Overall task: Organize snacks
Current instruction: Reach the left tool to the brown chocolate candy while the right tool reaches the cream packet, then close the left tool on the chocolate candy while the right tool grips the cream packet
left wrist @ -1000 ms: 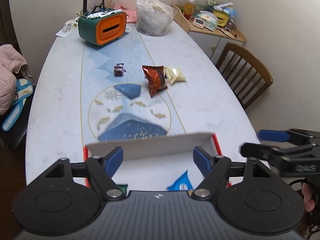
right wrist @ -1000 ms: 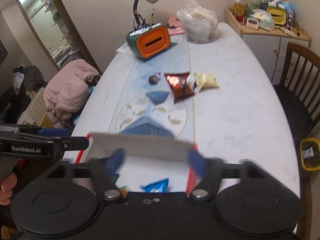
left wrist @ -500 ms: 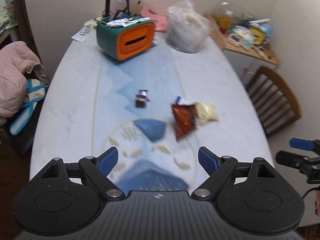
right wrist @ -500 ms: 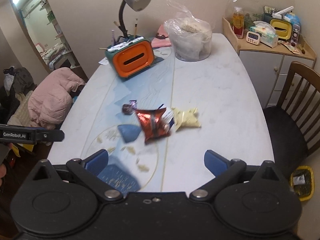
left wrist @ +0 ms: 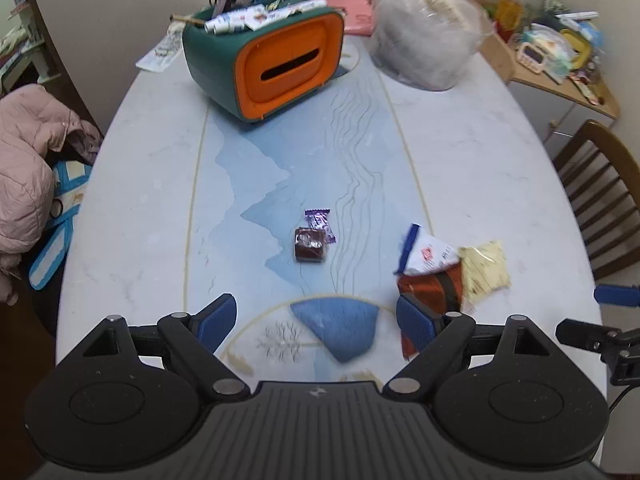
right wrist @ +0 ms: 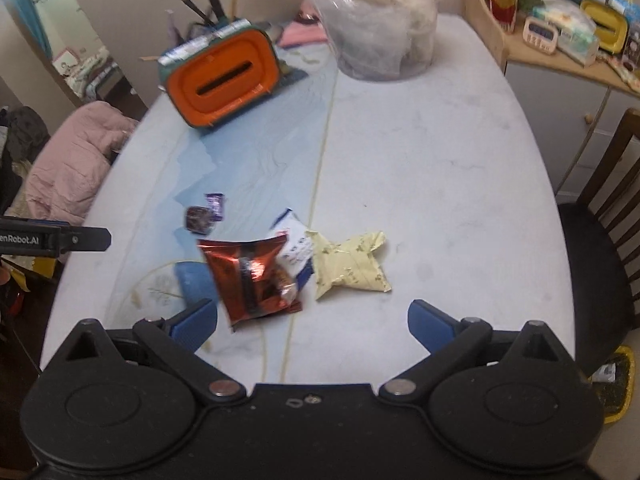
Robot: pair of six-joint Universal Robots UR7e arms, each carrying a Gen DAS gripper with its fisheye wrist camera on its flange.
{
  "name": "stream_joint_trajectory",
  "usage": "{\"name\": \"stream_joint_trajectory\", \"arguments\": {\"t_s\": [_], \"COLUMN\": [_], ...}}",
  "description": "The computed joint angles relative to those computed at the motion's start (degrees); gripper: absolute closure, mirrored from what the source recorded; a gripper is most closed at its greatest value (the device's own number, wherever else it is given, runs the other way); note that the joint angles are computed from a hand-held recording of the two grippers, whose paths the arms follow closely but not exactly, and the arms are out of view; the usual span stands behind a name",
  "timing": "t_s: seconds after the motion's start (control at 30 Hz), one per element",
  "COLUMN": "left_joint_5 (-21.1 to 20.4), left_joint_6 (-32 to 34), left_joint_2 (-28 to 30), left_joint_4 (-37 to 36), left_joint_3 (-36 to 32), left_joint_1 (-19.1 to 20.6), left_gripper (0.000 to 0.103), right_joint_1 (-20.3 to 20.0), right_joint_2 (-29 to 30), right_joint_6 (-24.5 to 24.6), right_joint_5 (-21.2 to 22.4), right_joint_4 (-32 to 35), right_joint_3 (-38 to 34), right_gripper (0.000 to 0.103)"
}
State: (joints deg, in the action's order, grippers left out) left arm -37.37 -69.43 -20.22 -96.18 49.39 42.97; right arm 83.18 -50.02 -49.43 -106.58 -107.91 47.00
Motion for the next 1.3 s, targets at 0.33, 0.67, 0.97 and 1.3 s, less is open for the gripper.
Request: {"name": "stream_joint_trajectory", "arguments": {"t_s": [0.33,0.67,0.97,1.3], "left_joint_5": [-1.9,-2.5,-3.1,-1.1], "left_joint_6": [1.2,2.8,3.5,4.5], "left_joint_2": [5.8,9.8,11.4,10.1], "left_joint_4": [0.3,-0.1,-0.1,-5.5], "left_joint_3": [-8.1,-13.5,-15.2,-11.5], "left_joint_1": [5.6,8.5,9.8,9.5], "left_gripper": [0.016,0.017,0.044,0.073], "right_joint_1": [-1.3,-1.5,-1.5,-1.7], "right_joint_2": [10.3,14.2,14.3,11.8], "right_joint_6": [2.3,1.4,-1.5,-4.9], "right_joint_5": [-3.4,-4.3,-4.8,-4.3], "right_joint_4": [2.3,1.3,-1.4,-7.0], "right_joint_3": [-11.1,-13.7,-11.5,-5.9], "right_gripper": [0.008,0.015,0.027,0.040]}}
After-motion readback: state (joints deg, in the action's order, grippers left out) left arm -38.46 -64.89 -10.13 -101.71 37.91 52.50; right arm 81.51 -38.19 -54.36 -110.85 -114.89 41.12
